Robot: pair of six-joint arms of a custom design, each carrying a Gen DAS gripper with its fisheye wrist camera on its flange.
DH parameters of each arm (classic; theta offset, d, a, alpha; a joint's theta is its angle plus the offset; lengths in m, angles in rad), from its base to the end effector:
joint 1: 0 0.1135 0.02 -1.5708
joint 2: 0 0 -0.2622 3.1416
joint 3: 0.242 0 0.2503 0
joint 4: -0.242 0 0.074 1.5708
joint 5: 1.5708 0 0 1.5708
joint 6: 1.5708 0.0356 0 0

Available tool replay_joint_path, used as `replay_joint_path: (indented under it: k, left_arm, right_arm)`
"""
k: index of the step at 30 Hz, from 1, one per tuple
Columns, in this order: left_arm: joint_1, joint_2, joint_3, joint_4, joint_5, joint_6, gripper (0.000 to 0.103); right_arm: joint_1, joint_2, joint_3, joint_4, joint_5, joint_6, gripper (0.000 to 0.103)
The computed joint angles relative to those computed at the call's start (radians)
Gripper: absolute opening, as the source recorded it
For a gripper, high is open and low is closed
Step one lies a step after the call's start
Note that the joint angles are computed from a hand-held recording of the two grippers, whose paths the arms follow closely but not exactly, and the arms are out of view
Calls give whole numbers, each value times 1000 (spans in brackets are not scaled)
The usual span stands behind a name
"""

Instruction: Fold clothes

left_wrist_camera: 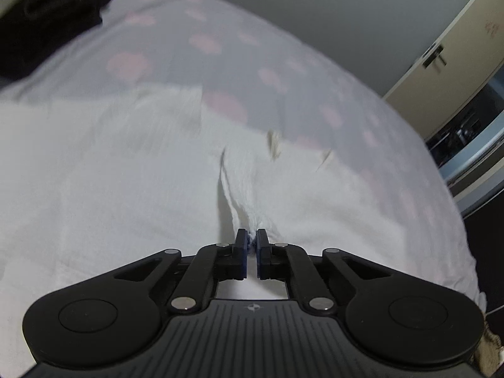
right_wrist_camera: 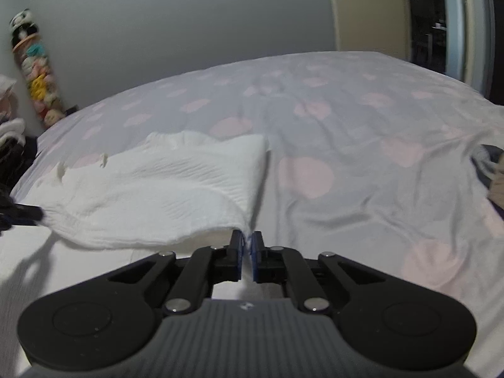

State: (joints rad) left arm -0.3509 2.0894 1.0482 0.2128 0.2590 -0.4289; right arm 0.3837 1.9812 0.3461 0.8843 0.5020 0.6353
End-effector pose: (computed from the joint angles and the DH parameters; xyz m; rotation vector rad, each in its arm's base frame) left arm 0.3704 -0.1453 0.0819 0.0288 2.4720 -0.6627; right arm 0.2343 0.0761 0.0358 0.5189 2.1503 -0.0261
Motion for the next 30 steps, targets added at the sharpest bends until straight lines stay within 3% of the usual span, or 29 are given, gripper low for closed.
replay_joint_path:
  k: [4, 6, 11, 14, 16, 19, 24, 30]
  left_arm:
    - [7, -65, -19, -98, -7, 37, 4]
    - [-9, -44, -17, -134, -59, 64, 5]
    - [-45, 35, -11, -136, -132, 78, 5]
    - [-58, 37, -6, -144, -164, 86, 7]
    - [-55, 24, -3, -165, -170, 87, 10]
    - [-34, -41, -66, -141, -163, 97, 24]
    - [59, -194, -253, -63, -154, 121, 28]
    - [330, -388, -449, 11, -157, 190, 31]
  right_arm:
    - [-59, -53, -12, -94, -69, 78, 5]
    - [-82, -57, -3, -147, -125, 112, 5]
    - [-62, -49, 30, -230, -116, 96, 5]
    - [-96, -61, 4, -210, -172, 112, 7]
    - [-124, -86, -32, -174, -215, 144, 23]
    - [-134, -134, -118, -86, -234, 205, 28]
    - [-44, -184, -162, -26, -106, 232, 28]
    - [97, -175, -63, -156, -9, 212, 29]
